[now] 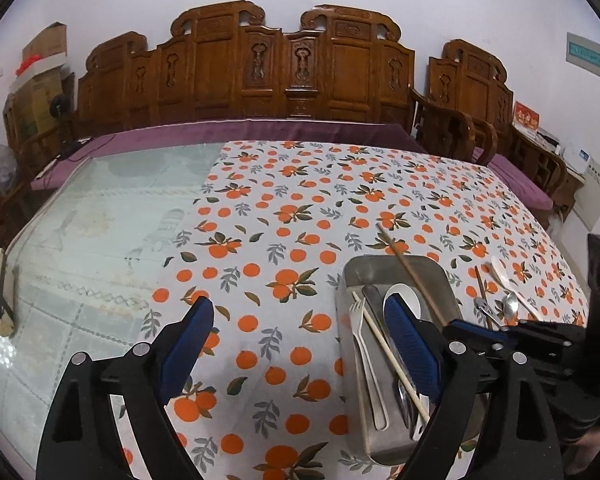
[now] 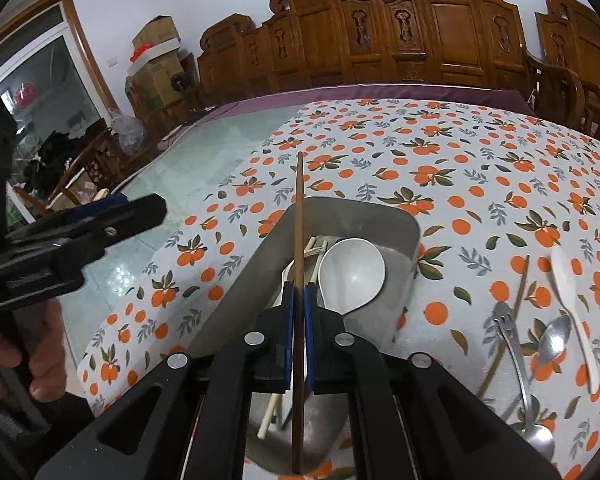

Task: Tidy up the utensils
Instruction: 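Lower the chopstick into the tray and open the right gripper while the left gripper releases the fork, then grasp a steel spoon with a smiley-face handle with the right gripper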

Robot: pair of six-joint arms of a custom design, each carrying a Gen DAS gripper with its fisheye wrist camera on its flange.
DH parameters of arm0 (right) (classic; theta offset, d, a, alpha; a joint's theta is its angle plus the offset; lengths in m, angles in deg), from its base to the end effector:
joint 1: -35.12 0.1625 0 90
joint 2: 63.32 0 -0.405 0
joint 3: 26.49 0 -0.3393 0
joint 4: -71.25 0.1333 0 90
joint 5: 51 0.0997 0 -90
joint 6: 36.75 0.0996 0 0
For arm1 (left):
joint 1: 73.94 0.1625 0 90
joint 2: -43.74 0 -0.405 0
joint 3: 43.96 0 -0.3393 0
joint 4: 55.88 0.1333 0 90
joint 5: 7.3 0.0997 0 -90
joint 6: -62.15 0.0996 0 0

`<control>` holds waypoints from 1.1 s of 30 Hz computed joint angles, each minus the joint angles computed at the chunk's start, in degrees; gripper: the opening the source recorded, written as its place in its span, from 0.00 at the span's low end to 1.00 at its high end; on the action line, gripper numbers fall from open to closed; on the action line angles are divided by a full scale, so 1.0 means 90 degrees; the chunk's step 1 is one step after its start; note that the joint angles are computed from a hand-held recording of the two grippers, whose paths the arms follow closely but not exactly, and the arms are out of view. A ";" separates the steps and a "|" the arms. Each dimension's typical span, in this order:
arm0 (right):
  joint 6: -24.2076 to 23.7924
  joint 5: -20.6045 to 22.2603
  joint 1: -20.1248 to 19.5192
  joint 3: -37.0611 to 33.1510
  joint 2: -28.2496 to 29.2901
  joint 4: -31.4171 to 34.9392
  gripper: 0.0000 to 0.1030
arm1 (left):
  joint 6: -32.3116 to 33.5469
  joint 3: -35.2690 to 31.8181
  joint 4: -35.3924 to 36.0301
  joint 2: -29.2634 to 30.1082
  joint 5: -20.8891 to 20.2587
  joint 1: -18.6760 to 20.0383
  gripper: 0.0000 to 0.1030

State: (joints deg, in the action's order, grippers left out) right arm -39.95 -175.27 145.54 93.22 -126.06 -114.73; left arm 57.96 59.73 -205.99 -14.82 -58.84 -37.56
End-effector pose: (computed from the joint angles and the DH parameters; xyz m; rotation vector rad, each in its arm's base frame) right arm 0.2467 -0.4414 0.2369 0.2427 -2.4853 0.9840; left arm -0.3408 -0.4936 0.2180 0.9714 2.3935 -0.7321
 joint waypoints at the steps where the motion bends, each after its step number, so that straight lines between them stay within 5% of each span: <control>1: 0.0014 -0.0013 -0.0016 -0.0009 0.0048 -0.0009 0.06 | -0.0004 -0.0002 0.0001 -0.0006 -0.0013 0.0008 0.81; 18: -0.0228 -0.0025 -0.0072 0.0198 0.0059 -0.0215 0.08 | -0.0026 0.0045 0.0035 0.0020 0.0006 -0.0075 0.81; 26: -0.0875 -0.0562 0.0049 0.0522 -0.0621 -0.0318 0.08 | -0.0044 0.0085 -0.0044 0.0177 -0.0138 -0.0251 0.81; 29: -0.1081 -0.0805 0.0047 0.0692 -0.1023 -0.0318 0.18 | -0.0045 0.0127 -0.0110 0.0241 -0.0199 -0.0338 0.81; 33: -0.1370 -0.1011 -0.0009 0.0936 -0.1472 -0.0333 0.19 | -0.0105 0.0199 -0.0226 0.0329 -0.0283 -0.0467 0.81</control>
